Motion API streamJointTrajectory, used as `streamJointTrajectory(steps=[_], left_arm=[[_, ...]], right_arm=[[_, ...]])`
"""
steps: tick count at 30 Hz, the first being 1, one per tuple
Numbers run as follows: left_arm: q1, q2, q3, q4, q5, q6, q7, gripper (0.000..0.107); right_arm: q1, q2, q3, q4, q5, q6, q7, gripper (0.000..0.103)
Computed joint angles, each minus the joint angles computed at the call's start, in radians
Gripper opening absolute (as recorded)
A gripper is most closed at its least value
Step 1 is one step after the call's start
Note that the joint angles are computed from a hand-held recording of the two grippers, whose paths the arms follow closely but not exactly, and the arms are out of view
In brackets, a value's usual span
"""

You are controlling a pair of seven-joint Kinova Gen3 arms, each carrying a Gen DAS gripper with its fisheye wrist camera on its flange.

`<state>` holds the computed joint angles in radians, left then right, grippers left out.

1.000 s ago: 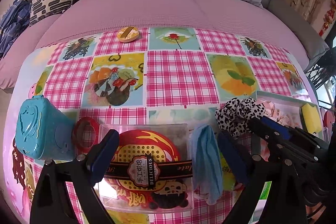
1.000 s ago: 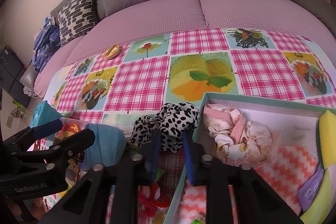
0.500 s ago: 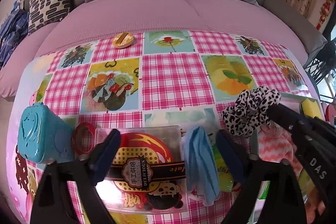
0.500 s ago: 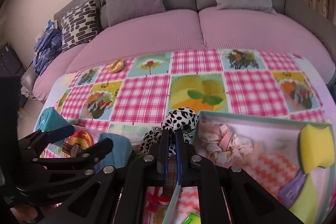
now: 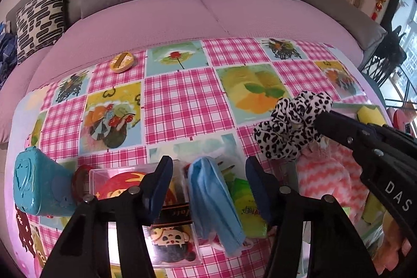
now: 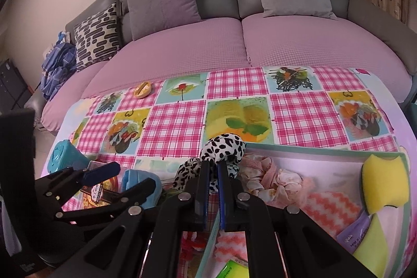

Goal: Organize soft objects
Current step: 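Grasp the leopard scrunchie with the right tool while the left tool grasps the blue mask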

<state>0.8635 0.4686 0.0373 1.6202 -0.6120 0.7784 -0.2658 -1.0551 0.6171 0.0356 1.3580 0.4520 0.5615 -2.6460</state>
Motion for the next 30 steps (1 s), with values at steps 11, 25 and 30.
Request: streamJointTrajectory(steps=[11, 25, 30], left_arm=[[-0.003, -0.002, 0.010, 0.001, 0.011, -0.024, -0.026, 0.050], [-0.018, 0.027, 0.015, -0.023, 0.086, -0.042, -0.103, 0.039], [-0.022, 0.037, 0.005, -0.028, 0.113, -0.038, -0.109, 0.019]], right_arm=[[0.001, -0.004, -0.001, 0.006, 0.000, -0.005, -0.003, 0.007], [0.010, -0.015, -0.001, 0.028, -0.001, -0.023, -0.010, 0.007], [0.009, -0.016, 0.000, 0.029, -0.001, -0.023, -0.010, 0.007]])
